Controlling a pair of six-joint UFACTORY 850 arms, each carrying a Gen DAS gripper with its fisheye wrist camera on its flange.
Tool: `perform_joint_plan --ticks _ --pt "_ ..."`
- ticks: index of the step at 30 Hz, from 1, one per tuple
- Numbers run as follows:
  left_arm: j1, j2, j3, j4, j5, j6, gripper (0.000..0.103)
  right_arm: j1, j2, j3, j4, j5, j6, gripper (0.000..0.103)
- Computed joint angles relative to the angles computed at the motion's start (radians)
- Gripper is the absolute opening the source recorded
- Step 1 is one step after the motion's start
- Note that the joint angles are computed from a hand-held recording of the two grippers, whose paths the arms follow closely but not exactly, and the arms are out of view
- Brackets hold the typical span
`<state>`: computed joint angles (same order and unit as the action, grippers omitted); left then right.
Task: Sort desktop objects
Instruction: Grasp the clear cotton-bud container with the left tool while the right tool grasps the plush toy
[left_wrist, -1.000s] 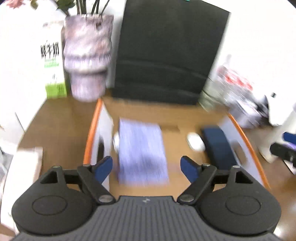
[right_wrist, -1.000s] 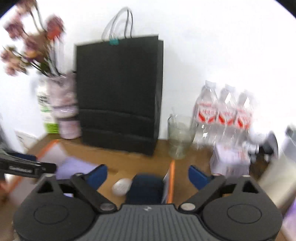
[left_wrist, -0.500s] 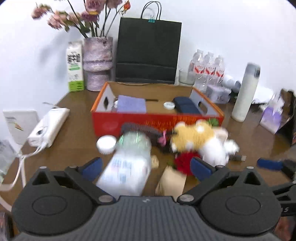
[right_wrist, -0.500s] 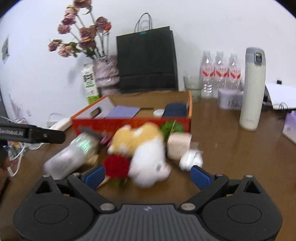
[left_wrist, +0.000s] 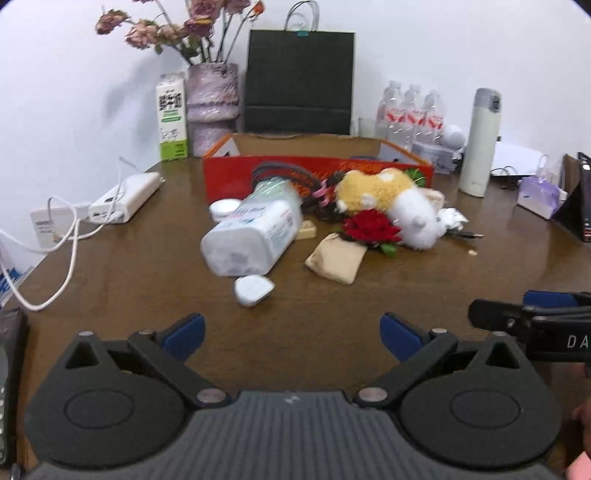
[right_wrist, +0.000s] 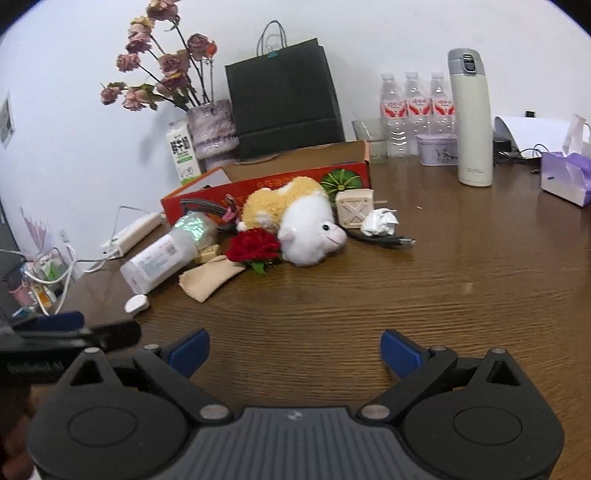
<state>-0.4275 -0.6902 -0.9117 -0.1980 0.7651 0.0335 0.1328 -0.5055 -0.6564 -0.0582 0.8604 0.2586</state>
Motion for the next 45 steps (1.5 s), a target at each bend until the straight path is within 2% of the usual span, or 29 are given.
perform_joint_plan --ticks 2,6,12,16,18,20,24,25,26,28,30,32,36,38,41,45 --pt "0.002 -0.006 -0.008 -0.013 -0.018 -0.009 0.103 0.024 -0.004 -0.011 0.076 -0.026 -0.052 0.099" --pt "0.022 -0.013 -0.015 0.021 -0.030 -0.068 0.103 0.021 -0.007 -0.019 0.070 -0.045 -0.043 0.099" --pt "0.045 -0.029 -0.088 0.017 -0.072 -0.053 0.103 -0.044 -0.004 -0.063 -0.161 -0.094 0.130 0.099" --pt "0.058 -0.072 -0.187 -0.006 -0.101 0.007 0.103 -0.044 -0.027 -0.132 -0.122 -0.087 0.045 0.099" --pt "0.083 -0.102 -0.253 0.100 -0.172 -0.066 0.103 -0.038 -0.047 -0.183 -0.079 -0.106 -0.006 0.098" --pt "0.108 -0.133 -0.323 0.213 -0.261 -0.174 0.103 -0.049 -0.074 -0.236 -0.114 -0.120 0.006 0.095" --pt "0.146 -0.183 -0.409 0.462 -0.320 -0.442 0.085 -0.057 -0.136 -0.345 -0.188 -0.189 0.046 0.085" --pt "0.153 -0.191 -0.422 0.503 -0.330 -0.493 0.082 -0.057 -0.151 -0.367 -0.196 -0.206 0.049 0.078" --pt "0.160 -0.196 -0.427 0.547 -0.319 -0.535 0.080 -0.057 -0.166 -0.389 -0.200 -0.223 0.056 0.073" --pt "0.168 -0.198 -0.431 0.593 -0.314 -0.557 0.066 -0.054 -0.194 -0.424 -0.173 -0.238 0.041 0.073" --pt "0.171 -0.194 -0.430 0.625 -0.319 -0.581 0.066 -0.051 -0.219 -0.460 -0.162 -0.280 0.065 0.068" --pt "0.171 -0.178 -0.407 0.606 -0.301 -0.563 0.066 -0.053 -0.241 -0.491 -0.170 -0.323 0.118 0.051" --pt "0.145 -0.111 -0.313 0.351 -0.219 -0.307 0.066 -0.065 -0.220 -0.454 -0.199 -0.256 0.210 0.047" --pt "0.138 -0.076 -0.268 0.281 -0.180 -0.261 0.066 -0.055 -0.186 -0.407 -0.130 -0.199 0.149 0.047" --pt "0.126 -0.022 -0.194 0.213 -0.122 -0.227 0.066 -0.047 -0.124 -0.320 -0.070 -0.103 0.073 0.047" --pt "0.102 0.031 -0.100 0.234 -0.046 -0.214 0.066 -0.032 -0.046 -0.215 -0.007 -0.049 -0.011 0.048"
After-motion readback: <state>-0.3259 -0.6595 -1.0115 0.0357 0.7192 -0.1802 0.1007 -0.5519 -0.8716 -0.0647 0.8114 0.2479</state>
